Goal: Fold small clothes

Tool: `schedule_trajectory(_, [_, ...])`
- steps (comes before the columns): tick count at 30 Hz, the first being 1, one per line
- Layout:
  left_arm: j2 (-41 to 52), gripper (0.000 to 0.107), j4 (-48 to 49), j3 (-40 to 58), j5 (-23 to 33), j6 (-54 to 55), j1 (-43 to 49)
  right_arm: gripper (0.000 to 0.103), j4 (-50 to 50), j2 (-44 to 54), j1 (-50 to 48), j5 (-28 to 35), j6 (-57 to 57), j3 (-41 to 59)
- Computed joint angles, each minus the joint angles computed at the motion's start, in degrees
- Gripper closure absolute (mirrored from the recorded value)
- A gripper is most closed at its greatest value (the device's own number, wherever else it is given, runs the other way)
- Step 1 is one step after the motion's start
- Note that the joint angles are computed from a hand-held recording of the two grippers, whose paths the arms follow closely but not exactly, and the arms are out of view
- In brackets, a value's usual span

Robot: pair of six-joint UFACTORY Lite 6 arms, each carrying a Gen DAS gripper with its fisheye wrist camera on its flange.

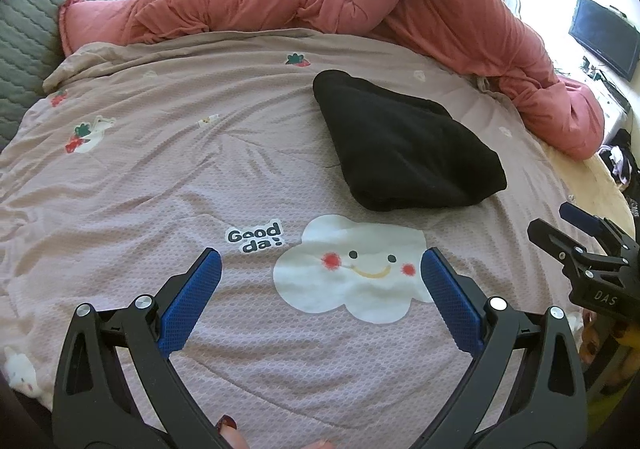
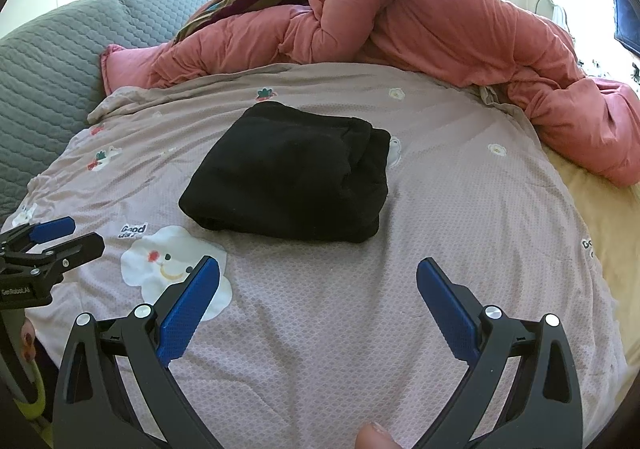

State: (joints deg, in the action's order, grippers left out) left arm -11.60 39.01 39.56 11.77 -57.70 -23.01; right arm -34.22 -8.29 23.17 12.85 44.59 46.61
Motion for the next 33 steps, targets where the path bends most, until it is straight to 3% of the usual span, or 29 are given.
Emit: schedule_trajectory(33, [-0.7,0.014,1.1,0.1,2.2,-1.6,-0.5,0.005,1.8,-0.6,-0.2,0.2,-1.7,-0.3])
